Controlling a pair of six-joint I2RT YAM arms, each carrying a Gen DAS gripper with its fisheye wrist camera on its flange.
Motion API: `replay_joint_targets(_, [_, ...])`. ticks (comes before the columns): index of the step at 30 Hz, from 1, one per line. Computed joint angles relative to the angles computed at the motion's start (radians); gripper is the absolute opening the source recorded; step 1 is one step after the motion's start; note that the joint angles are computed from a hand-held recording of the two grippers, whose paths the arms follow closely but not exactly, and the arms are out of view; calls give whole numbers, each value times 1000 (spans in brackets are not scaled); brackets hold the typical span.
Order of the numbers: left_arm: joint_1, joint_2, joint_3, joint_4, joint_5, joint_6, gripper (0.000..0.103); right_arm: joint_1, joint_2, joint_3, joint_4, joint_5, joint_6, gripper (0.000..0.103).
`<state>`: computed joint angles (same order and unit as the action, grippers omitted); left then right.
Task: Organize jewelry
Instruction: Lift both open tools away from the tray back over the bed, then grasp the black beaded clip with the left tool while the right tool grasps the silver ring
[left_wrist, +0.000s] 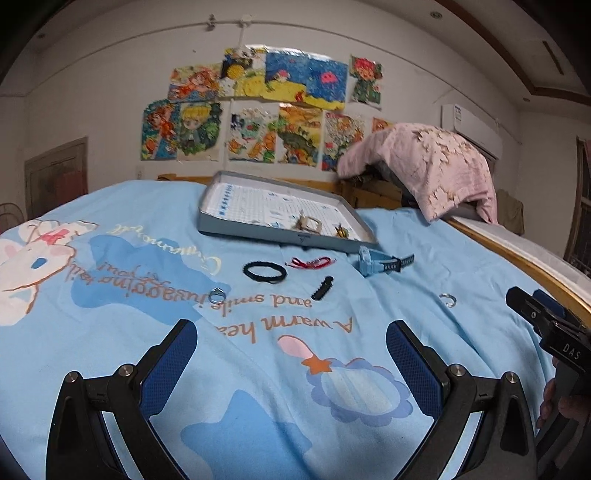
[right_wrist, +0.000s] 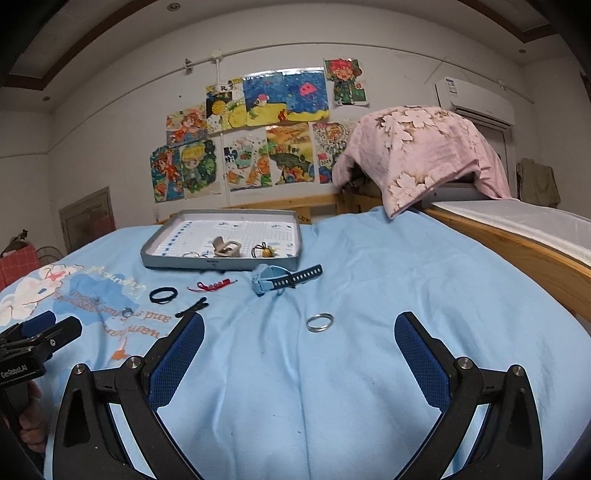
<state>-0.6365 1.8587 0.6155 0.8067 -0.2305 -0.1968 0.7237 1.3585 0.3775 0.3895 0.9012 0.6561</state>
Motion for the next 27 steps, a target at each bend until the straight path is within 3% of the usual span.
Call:
replay_joint_targets(4, [22,46,93,-94,52,18,103,-41,27,6,17,-41,-8,101])
replay_joint_targets(10, [30,121,223,-154,71,50,103,-130,95,38,70,-91,-68,101])
replay_joint_targets(16, [42,190,366,-202,98,110,103,-240,128,38,167,-177,-102,86])
replay_joint_targets(19, [60,236,461,-262,139,109,103,-276,165,57,222,-208,-166,86])
replay_joint_targets(21, [71,269,531,-321,171,110,103,-291,179,73,219,-234,-181,81])
replay_joint_targets(24, [85,318,624,-400,226,128,100,-308,208,102,194,-285,-185,65])
replay_joint_targets(27, [90,366,706,-466,264,159,85,-322,254,136,165,-335,-179,47])
